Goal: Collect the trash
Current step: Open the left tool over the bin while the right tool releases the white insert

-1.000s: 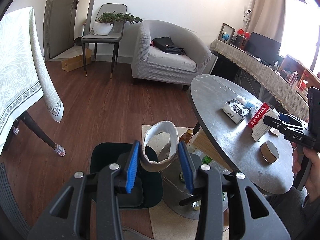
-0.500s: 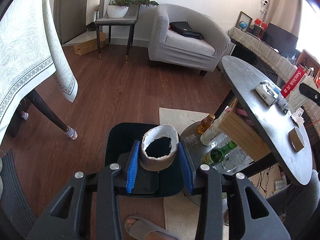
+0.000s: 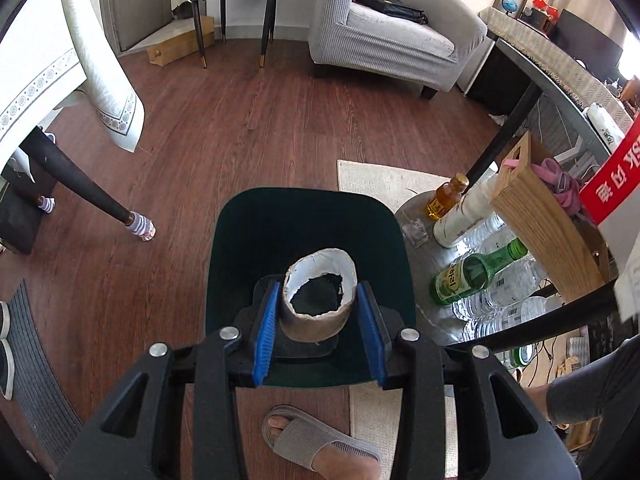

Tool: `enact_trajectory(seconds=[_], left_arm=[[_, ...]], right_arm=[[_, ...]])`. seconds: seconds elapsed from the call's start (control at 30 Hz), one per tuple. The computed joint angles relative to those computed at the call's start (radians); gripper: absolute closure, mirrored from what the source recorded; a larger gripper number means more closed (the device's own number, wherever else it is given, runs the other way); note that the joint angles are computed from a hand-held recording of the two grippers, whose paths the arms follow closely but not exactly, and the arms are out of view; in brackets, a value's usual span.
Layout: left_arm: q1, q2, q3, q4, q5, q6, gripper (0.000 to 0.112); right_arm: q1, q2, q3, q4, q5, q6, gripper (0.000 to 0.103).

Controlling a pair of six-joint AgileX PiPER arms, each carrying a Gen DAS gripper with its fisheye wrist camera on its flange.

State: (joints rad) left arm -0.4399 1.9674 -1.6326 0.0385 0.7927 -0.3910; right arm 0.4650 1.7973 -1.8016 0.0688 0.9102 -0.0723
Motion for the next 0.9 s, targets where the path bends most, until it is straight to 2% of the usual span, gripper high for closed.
enact_trajectory(seconds=[0.17,0.27,0.43,0.63,0.8,0.9], left_arm=[[0.009,0.005,0.009,0.0,-0.004,0.011,0.068],[0.014,-0.021,0.038,0.026,-0.024,-0.02,0.059],[0.043,-0.109,0.126,0.054,-0.07,-0.059,0.059],[0.08,-0.201,0.211,0.054,-0.104,-0.053,0.069],[0.089,-0.238,0.234,0.039,-0.115,-0.018,0.081],[0.088,-0.26,0.238,0.029,-0.127,0.004,0.086]], right_arm=[[0.035,0.066,-0.027,-0.013,0.015,0.021,0.053],[0.05,0.094,-0.04,-0.027,0.015,0.038,0.053],[0.061,0.131,-0.049,-0.03,0.011,0.057,0.053],[0.058,0.259,-0.142,0.004,0.034,0.045,0.053],[0.069,0.422,-0.297,0.008,0.113,0.056,0.052],[0.09,0.515,-0.41,-0.041,0.17,0.072,0.052]])
